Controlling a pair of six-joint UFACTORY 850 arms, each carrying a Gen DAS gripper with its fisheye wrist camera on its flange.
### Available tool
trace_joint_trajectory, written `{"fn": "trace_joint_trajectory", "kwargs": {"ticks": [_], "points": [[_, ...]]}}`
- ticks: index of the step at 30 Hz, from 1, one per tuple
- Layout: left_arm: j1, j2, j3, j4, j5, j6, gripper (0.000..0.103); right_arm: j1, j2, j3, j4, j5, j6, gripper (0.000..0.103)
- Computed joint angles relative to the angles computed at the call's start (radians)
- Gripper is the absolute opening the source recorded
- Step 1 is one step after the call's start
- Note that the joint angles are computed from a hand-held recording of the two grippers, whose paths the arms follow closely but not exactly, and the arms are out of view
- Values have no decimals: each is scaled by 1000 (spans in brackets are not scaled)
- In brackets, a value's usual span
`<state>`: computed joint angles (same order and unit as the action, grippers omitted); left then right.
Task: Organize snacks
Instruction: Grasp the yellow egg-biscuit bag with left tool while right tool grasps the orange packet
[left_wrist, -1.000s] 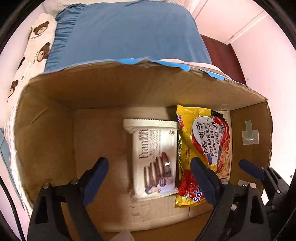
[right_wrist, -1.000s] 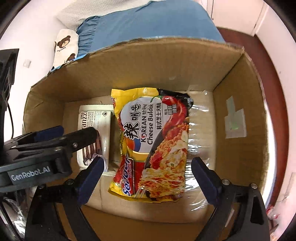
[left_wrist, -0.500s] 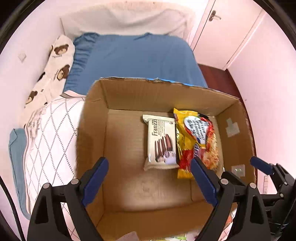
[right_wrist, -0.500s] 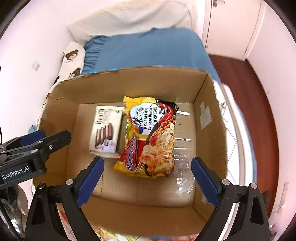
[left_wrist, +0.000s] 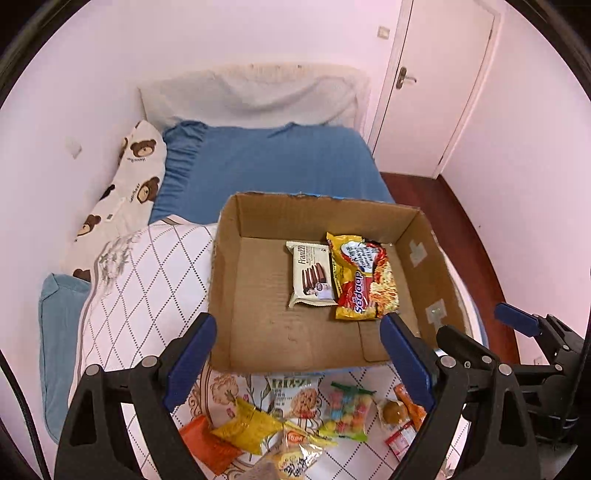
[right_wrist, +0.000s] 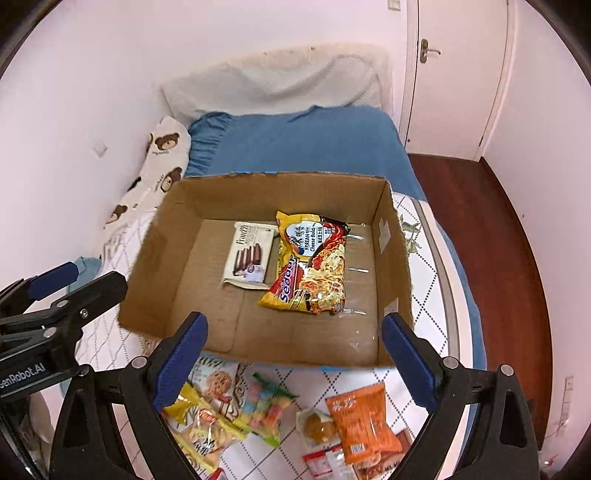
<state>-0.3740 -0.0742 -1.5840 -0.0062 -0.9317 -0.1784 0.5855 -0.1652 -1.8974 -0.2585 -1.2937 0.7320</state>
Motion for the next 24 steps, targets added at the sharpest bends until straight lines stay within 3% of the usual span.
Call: {"fn": "trace_joint_trajectory", "kwargs": {"ticks": [9, 15, 18, 21, 24], "points": [[1, 99, 91, -8, -7, -33, 91, 73, 79, 37, -33, -10, 77, 97], [18, 170, 256, 5, -54, -91, 91, 86, 167, 195, 15, 1, 119, 96], [28, 197, 349, -9, -67, -68, 91, 70, 216, 303, 76, 29, 126, 72], [4, 192, 430, 17, -85, 4, 91, 51, 265, 414, 143, 51, 131, 72], [-5, 141, 467, -64, -134, 142, 91, 15, 306, 508, 181, 51, 140, 73]]}}
